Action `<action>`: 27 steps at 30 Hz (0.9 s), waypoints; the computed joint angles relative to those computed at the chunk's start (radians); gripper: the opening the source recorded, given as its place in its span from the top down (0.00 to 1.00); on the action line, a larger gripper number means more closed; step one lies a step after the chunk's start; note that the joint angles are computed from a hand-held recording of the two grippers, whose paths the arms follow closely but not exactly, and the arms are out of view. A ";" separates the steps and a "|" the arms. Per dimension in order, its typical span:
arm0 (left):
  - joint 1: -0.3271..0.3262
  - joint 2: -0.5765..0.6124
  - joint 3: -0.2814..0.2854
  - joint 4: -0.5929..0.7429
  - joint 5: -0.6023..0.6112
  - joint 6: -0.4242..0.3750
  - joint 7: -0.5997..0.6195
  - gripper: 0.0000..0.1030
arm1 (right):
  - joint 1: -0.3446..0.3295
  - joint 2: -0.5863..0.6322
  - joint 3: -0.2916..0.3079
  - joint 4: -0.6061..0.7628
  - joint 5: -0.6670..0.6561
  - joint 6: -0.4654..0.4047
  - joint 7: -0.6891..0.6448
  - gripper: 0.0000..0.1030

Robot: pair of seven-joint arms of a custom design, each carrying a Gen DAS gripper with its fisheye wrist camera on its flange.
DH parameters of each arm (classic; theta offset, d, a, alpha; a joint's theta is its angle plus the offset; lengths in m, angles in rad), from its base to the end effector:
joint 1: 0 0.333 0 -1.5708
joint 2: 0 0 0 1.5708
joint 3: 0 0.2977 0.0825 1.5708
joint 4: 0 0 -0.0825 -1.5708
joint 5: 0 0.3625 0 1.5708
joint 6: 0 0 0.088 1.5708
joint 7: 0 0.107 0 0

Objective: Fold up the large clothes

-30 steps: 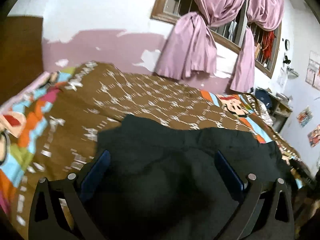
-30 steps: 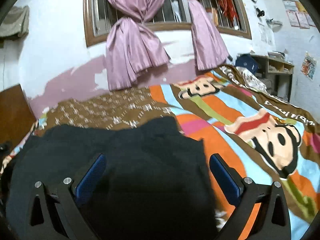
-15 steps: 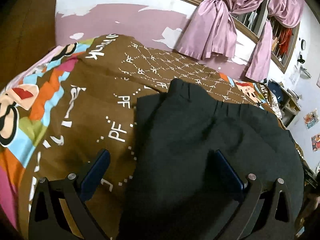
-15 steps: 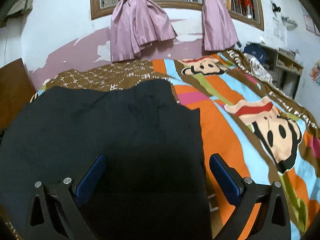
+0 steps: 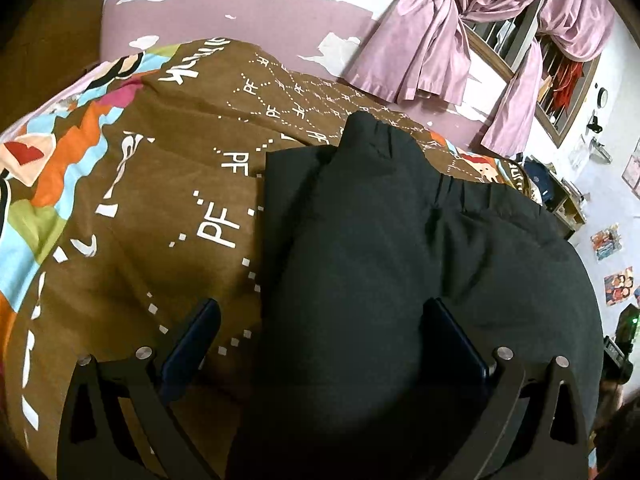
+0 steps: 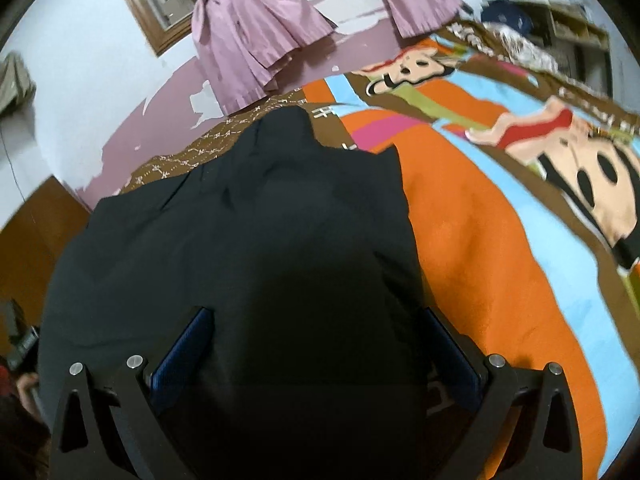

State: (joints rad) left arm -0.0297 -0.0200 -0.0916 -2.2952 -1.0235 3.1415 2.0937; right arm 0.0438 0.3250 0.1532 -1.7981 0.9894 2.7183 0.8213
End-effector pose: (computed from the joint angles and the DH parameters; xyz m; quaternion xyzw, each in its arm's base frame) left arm 0.5226 0.0118 0.4261 -0.7511 0.5096 -0.3730 0.1925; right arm 0.6440 0.0882 0.4164 -0.6792 0.6033 -0.0576 0.4140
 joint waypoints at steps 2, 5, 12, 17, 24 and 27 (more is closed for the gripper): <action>0.001 0.002 0.006 0.016 -0.088 -0.038 0.072 0.01 | -0.013 -0.001 0.004 -0.001 0.025 -0.025 -0.012 0.00; 0.019 0.003 0.016 0.040 -0.231 -0.124 0.184 0.01 | -0.022 0.001 0.007 0.000 0.059 -0.049 -0.033 0.00; 0.059 -0.010 0.026 0.053 -0.435 -0.247 0.342 0.01 | -0.010 0.001 -0.006 -0.002 0.089 -0.061 -0.050 0.00; 0.079 -0.025 0.034 0.045 -0.495 -0.289 0.392 0.01 | -0.008 0.001 -0.010 -0.001 0.093 -0.069 -0.048 0.00; 0.091 -0.036 0.041 0.035 -0.495 -0.319 0.394 0.01 | -0.001 0.001 -0.019 0.005 0.050 -0.083 -0.002 0.00; 0.091 -0.035 0.040 0.036 -0.525 -0.325 0.412 0.01 | 0.007 -0.005 -0.027 0.007 0.005 -0.094 0.042 0.01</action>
State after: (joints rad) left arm 0.0615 -0.0549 -0.0520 -2.2594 -1.5485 2.8165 2.5058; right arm 0.0503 0.3203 0.1262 -1.7912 0.9945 2.6246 0.8634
